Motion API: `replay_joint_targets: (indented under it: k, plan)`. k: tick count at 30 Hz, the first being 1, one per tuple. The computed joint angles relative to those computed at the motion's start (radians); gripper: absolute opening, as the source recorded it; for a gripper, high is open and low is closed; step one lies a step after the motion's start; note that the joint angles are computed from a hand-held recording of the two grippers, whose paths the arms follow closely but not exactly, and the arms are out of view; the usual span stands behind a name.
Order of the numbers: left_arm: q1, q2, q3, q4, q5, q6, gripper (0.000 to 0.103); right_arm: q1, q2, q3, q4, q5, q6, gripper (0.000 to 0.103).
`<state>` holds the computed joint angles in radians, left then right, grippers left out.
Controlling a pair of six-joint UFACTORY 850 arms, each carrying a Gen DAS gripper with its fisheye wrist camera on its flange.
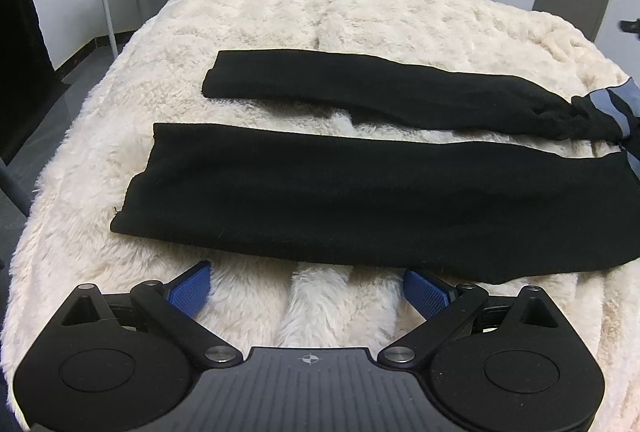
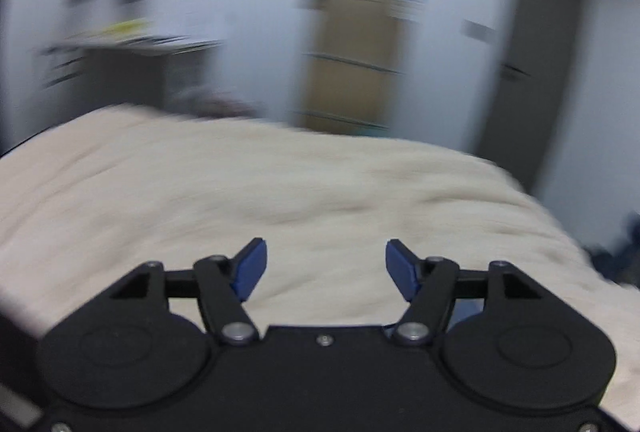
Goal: Fold clothes
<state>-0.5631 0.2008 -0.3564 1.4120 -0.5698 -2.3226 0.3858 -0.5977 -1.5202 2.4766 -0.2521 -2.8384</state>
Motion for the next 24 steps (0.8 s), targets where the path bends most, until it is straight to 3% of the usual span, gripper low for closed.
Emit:
replay_joint_targets:
  k: [4, 6, 9, 11, 14, 16, 18, 19, 20, 23, 24]
  plan:
    - [-0.036, 0.053, 0.028, 0.032, -0.061, -0.077, 0.099, 0.121, 0.042, 0.180, -0.180, -0.145, -0.108, 0.060]
    - [-0.067, 0.096, 0.053, 0.047, -0.121, -0.144, 0.099, 0.189, 0.022, 0.196, -0.298, -0.155, -0.162, 0.055]
    - [-0.105, 0.155, 0.086, 0.051, -0.200, -0.232, 0.099, 0.285, -0.014, 0.178, -0.340, -0.156, -0.229, 0.052]
    - [-0.132, 0.200, 0.112, 0.047, -0.260, -0.300, 0.099, 0.348, -0.052, 0.128, -0.392, -0.149, -0.165, 0.052]
    - [-0.140, 0.223, 0.124, 0.040, -0.291, -0.336, 0.099, 0.408, -0.103, 0.058, -0.478, -0.096, -0.063, 0.053]
    - [-0.137, 0.231, 0.127, 0.038, -0.293, -0.346, 0.099, 0.448, -0.181, -0.033, -0.536, 0.008, -0.004, 0.052]
    - [-0.132, 0.235, 0.128, 0.039, -0.287, -0.347, 0.099, 0.465, -0.233, -0.104, -0.626, 0.077, 0.096, 0.033]
    - [-0.132, 0.238, 0.128, 0.043, -0.287, -0.348, 0.099, 0.467, -0.253, -0.139, -0.704, 0.083, 0.200, 0.008]
    - [-0.133, 0.240, 0.129, 0.046, -0.287, -0.350, 0.099, 0.465, -0.251, -0.153, -0.786, 0.074, 0.305, 0.002]
    - [-0.134, 0.249, 0.135, 0.060, -0.285, -0.363, 0.099, 0.450, -0.208, -0.166, -1.044, -0.001, 0.594, 0.002]
    - [-0.129, 0.253, 0.138, 0.070, -0.280, -0.371, 0.099, 0.436, -0.179, -0.174, -1.148, -0.063, 0.699, 0.002]
